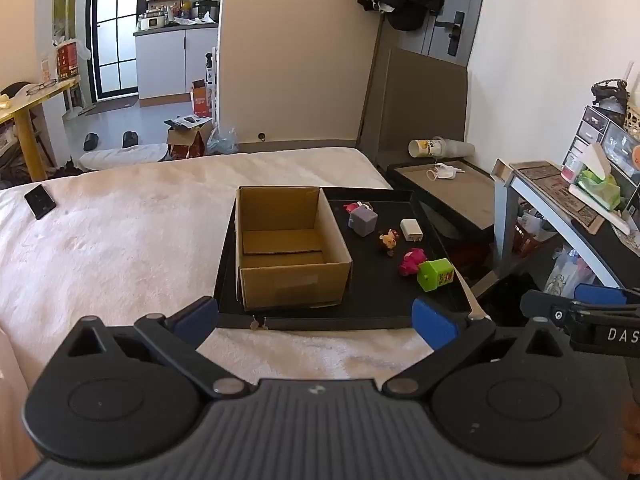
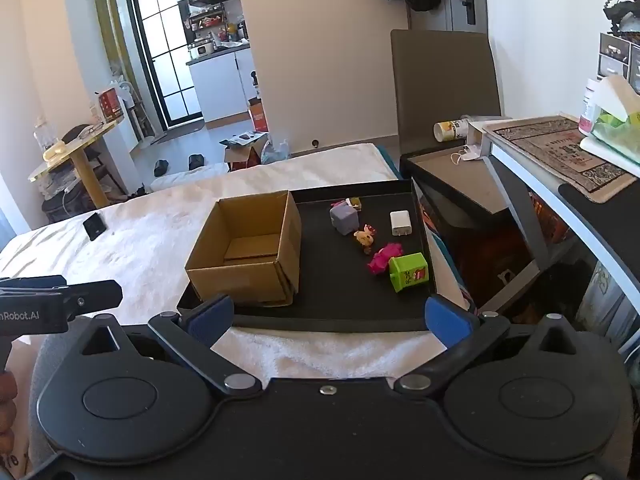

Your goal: Organize rigid objects

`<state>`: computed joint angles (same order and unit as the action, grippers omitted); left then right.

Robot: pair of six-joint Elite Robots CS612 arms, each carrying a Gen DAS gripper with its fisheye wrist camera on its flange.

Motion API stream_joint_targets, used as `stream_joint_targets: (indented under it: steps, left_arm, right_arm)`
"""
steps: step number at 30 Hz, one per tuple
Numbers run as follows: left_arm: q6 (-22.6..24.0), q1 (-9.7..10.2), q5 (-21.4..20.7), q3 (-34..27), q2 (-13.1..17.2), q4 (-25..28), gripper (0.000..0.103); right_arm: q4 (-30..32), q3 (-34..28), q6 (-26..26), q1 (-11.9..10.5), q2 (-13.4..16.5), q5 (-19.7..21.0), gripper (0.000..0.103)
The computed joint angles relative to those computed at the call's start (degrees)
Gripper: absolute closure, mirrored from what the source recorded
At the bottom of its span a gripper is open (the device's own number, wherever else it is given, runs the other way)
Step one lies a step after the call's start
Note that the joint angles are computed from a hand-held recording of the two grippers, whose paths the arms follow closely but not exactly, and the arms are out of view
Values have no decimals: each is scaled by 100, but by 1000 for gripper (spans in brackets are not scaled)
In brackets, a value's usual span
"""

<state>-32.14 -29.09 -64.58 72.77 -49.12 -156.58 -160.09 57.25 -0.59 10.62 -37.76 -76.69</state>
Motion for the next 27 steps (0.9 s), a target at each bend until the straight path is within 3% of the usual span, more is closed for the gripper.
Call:
stream_joint_targets:
  steps: [27]
  left_arm:
    - [40, -39, -117, 113, -75, -218, 0]
  right_arm:
    - [-123, 254, 131, -28, -145, -13, 0]
